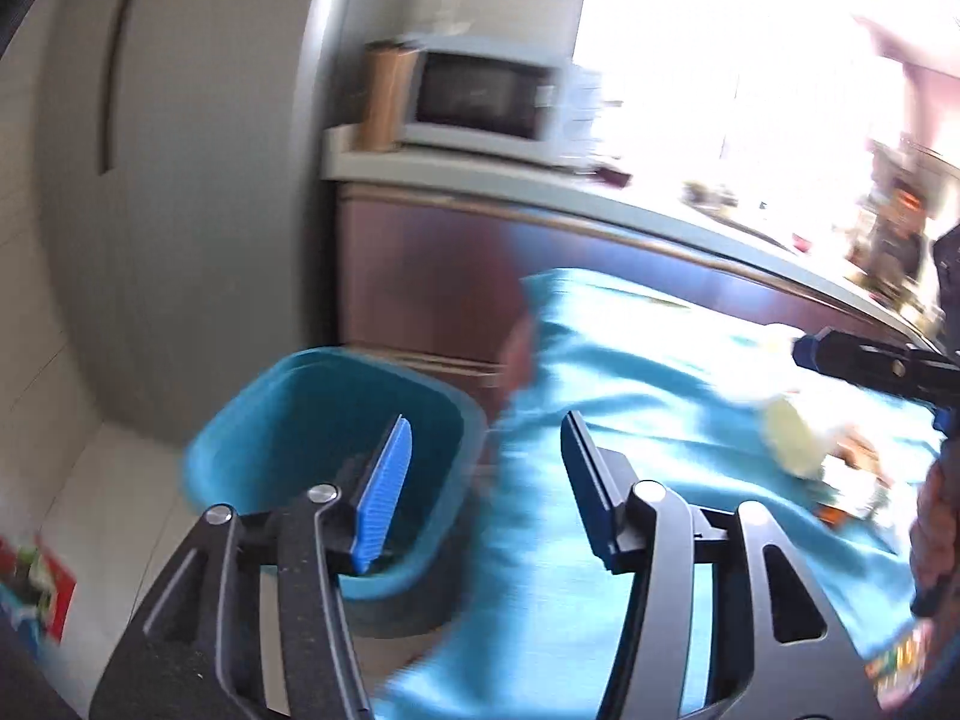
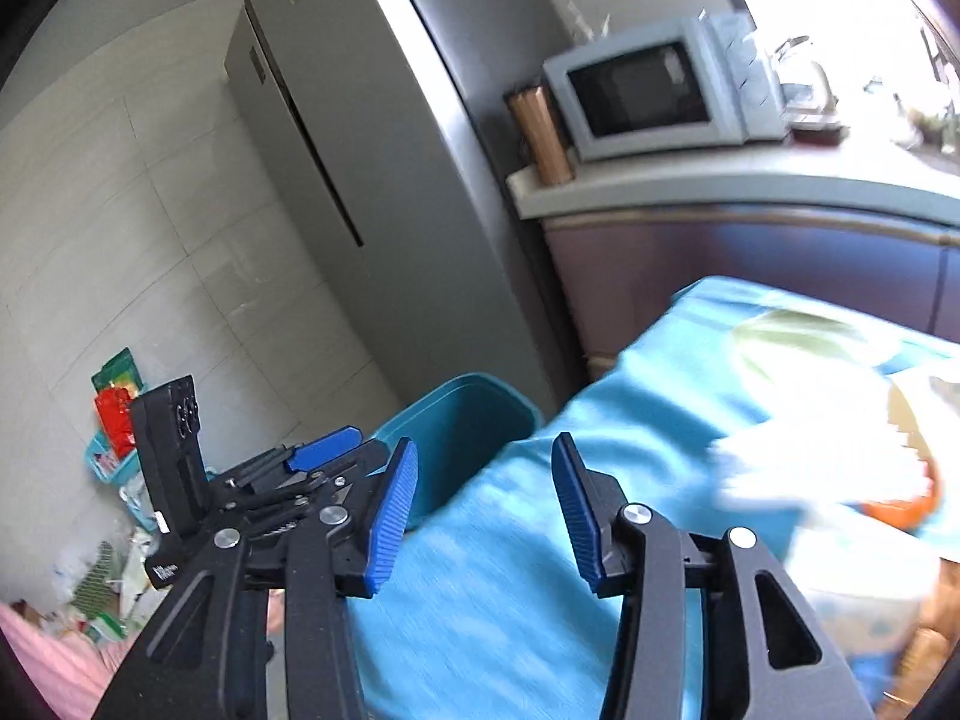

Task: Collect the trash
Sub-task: 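Open both tools to drop the wrapper and foam net into the bin, then grasp the white tissue with the right tool while the left tool grasps a green plastic wrapper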

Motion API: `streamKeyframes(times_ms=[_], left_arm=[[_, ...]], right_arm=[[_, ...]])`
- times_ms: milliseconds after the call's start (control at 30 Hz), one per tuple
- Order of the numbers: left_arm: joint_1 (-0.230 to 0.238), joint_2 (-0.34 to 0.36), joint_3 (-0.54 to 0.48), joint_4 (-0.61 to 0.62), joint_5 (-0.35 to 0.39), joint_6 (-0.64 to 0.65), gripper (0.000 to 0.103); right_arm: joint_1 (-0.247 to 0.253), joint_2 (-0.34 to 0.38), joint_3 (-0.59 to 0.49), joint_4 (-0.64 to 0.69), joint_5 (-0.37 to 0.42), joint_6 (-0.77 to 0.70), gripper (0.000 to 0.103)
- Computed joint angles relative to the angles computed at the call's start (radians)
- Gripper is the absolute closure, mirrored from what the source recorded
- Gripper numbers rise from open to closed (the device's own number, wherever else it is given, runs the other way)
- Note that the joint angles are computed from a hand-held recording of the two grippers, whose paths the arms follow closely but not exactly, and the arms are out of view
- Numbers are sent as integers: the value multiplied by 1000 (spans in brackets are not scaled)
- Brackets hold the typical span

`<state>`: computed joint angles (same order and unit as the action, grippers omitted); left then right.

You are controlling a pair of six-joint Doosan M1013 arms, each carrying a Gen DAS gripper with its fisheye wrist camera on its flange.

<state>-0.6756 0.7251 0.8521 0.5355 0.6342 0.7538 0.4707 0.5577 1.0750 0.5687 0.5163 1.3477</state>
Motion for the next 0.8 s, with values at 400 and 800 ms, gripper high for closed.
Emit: streamKeyframes(times_ms=[400,800], left_arm=[[-68,76,-131,-570,-19,574,44],[-104,266,-467,-672,243,675,41]], right_arm=[[-56,-224,362,-670,-165,757,56],[-81,-264,478,-774,-135,990,51]])
